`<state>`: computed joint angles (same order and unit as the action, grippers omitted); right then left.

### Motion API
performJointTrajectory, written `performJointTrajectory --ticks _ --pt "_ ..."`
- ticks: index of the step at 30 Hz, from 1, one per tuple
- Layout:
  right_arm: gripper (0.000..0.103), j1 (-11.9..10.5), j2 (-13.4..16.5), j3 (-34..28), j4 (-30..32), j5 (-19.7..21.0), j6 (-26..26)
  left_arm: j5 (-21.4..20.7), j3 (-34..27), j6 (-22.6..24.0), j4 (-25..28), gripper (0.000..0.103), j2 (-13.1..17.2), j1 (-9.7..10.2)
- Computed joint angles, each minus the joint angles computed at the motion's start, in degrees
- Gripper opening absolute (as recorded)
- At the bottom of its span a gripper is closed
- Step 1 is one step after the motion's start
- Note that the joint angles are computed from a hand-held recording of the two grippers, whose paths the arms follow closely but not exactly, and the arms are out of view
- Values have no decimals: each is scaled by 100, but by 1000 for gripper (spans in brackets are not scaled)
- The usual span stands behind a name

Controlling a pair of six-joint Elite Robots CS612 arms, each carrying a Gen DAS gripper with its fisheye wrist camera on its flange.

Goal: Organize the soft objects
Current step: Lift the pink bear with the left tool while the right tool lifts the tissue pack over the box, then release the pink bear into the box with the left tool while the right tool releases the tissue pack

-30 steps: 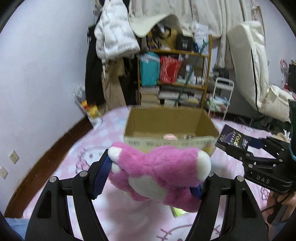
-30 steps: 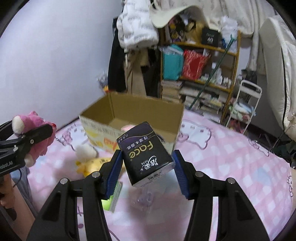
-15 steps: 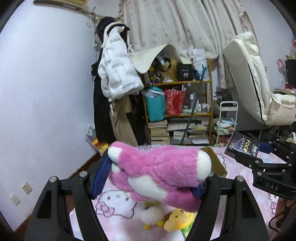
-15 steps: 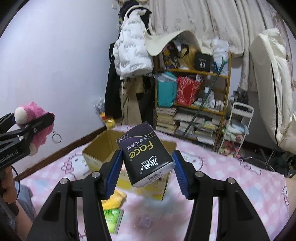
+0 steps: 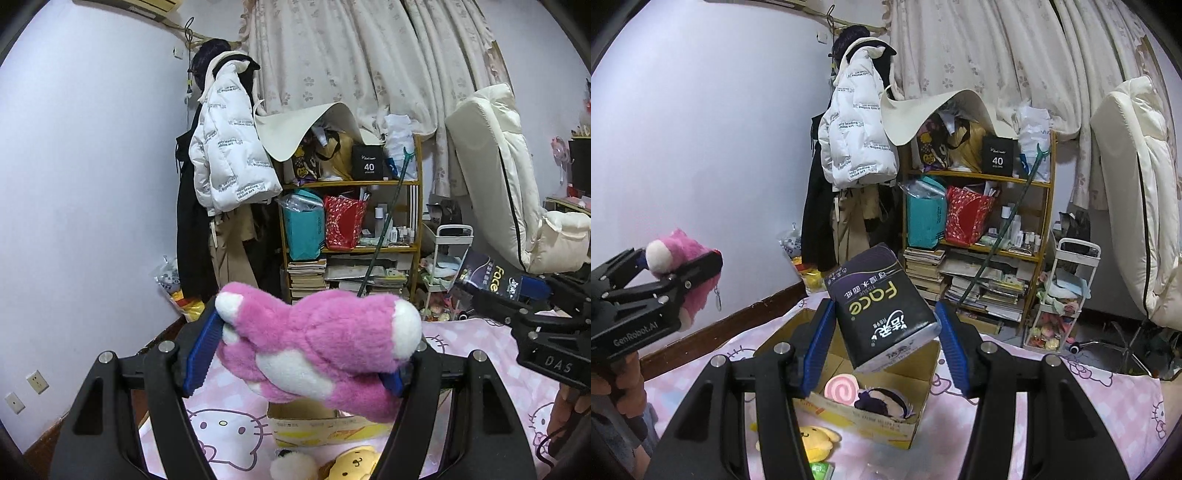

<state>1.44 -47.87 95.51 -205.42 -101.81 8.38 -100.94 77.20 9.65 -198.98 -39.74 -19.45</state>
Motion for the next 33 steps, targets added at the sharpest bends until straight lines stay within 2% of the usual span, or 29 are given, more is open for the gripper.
performJointTrajectory --ticks 11,18,25,28,33 --pt "59 -92 290 -280 269 122 237 -135 -414 -64 376 72 347 -4" --pt "59 -124 482 -384 164 131 296 -182 -639 -40 631 72 516 -17" --pt "59 -176 576 -477 356 308 335 -196 -795 -8 947 73 619 -30" --pt "59 -179 601 -499 440 346 331 -480 -866 -58 1258 73 636 4" --pt "59 -193 637 -547 514 467 373 -368 -843 102 1271 74 653 -27"
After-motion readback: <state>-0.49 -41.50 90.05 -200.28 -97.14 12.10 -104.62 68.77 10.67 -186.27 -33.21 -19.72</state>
